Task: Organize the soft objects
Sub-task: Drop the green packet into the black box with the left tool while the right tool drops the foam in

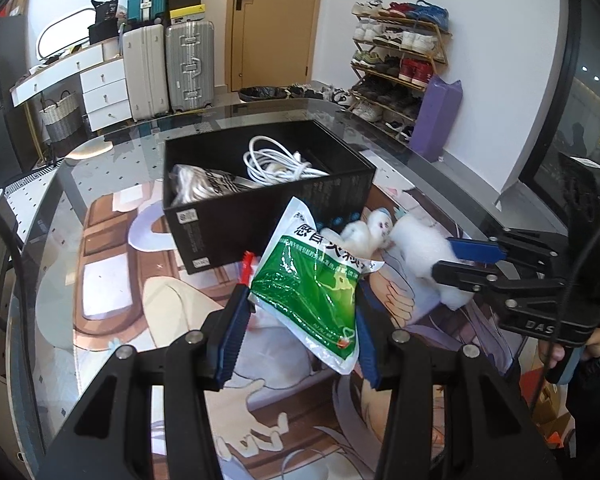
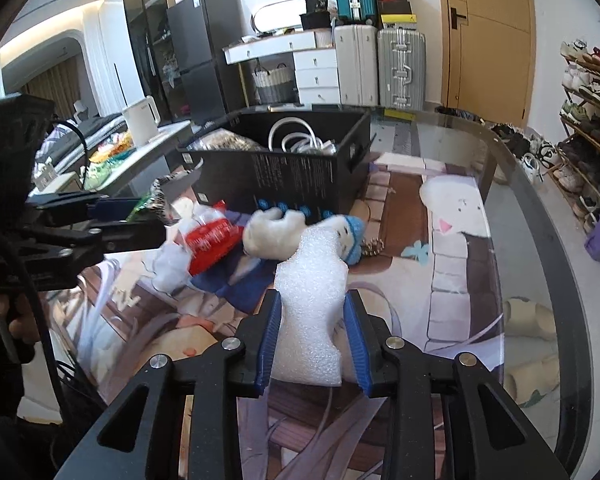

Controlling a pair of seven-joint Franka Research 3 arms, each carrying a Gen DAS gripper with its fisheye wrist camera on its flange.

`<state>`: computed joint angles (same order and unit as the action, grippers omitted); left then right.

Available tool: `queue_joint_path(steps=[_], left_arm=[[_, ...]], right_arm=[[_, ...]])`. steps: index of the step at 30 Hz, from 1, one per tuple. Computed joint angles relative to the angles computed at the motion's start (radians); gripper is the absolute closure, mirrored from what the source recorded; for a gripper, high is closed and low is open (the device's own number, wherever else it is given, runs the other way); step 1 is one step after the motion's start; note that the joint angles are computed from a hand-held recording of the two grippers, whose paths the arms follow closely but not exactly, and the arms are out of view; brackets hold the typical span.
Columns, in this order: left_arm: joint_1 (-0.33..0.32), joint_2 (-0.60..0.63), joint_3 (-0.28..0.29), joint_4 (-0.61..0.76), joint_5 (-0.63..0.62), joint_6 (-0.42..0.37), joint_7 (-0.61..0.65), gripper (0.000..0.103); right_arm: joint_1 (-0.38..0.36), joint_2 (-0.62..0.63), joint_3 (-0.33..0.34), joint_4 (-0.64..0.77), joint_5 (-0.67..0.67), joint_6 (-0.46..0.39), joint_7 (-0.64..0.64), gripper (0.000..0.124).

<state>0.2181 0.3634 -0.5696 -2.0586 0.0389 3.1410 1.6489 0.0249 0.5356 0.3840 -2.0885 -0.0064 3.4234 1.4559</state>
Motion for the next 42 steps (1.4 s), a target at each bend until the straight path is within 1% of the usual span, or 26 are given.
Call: queue_joint_path(steps=[2, 4, 11, 13, 16, 19, 20, 22, 23, 26, 28, 30, 34, 35, 42], left_arm=[[-0.007, 0.0, 0.012, 0.004, 0.002, 0.006, -0.007, 0.056], [-0.014, -0.001, 0.024, 0.008, 0.008, 0.014, -0.018, 0.056], [-0.036, 0.013, 0.063, 0.046, 0.047, 0.028, -0.057, 0.056], [-0.053, 0.018, 0.083, 0.061, 0.06, 0.026, -0.073, 0.056], [-0.064, 0.032, 0.096, 0.088, 0.073, 0.025, -0.088, 0.056], [-0.113, 0.042, 0.153, 0.117, 0.092, 0.019, -0.12, 0.056], [-0.123, 0.048, 0.165, 0.129, 0.098, 0.016, -0.127, 0.056], [-0.16, 0.055, 0.208, 0.148, 0.113, 0.01, -0.151, 0.056], [-0.162, 0.058, 0.213, 0.154, 0.118, 0.009, -0.155, 0.056], [-0.198, 0.074, 0.258, 0.189, 0.136, 0.004, -0.185, 0.056], [-0.216, 0.086, 0.279, 0.213, 0.147, -0.005, -0.202, 0.056], [-0.218, 0.1, 0.283, 0.233, 0.154, -0.008, -0.208, 0.056], [-0.227, 0.126, 0.292, 0.273, 0.168, -0.02, -0.215, 0.056], [-0.234, 0.13, 0.301, 0.283, 0.172, -0.025, -0.221, 0.056], [-0.262, 0.171, 0.331, 0.341, 0.189, -0.043, -0.244, 0.056]], right_arm=[[-0.041, -0.003, 0.04, -0.011, -0.026, 0.023, 0.01, 0.091], [-0.058, -0.007, 0.055, -0.015, -0.05, 0.04, 0.023, 0.091], [-0.064, -0.025, 0.058, -0.003, -0.132, 0.071, 0.083, 0.091], [-0.059, -0.026, 0.054, 0.012, -0.151, 0.068, 0.095, 0.091], [-0.045, -0.017, 0.044, 0.044, -0.165, 0.061, 0.1, 0.091], [-0.034, -0.006, 0.039, 0.079, -0.169, 0.052, 0.097, 0.091], [-0.034, 0.0, 0.042, 0.091, -0.171, 0.049, 0.096, 0.091], [-0.038, 0.016, 0.051, 0.122, -0.174, 0.039, 0.092, 0.091], [-0.036, 0.026, 0.053, 0.141, -0.172, 0.033, 0.088, 0.091], [-0.025, 0.047, 0.053, 0.184, -0.155, 0.019, 0.071, 0.091], [-0.006, 0.064, 0.043, 0.222, -0.135, 0.001, 0.051, 0.091], [0.004, 0.086, 0.043, 0.264, -0.117, -0.02, 0.027, 0.091], [0.046, 0.12, 0.018, 0.334, -0.056, -0.047, -0.025, 0.091], [0.065, 0.127, 0.002, 0.352, -0.039, -0.054, -0.039, 0.091], [0.112, 0.207, -0.028, 0.499, 0.057, -0.108, -0.122, 0.092]])
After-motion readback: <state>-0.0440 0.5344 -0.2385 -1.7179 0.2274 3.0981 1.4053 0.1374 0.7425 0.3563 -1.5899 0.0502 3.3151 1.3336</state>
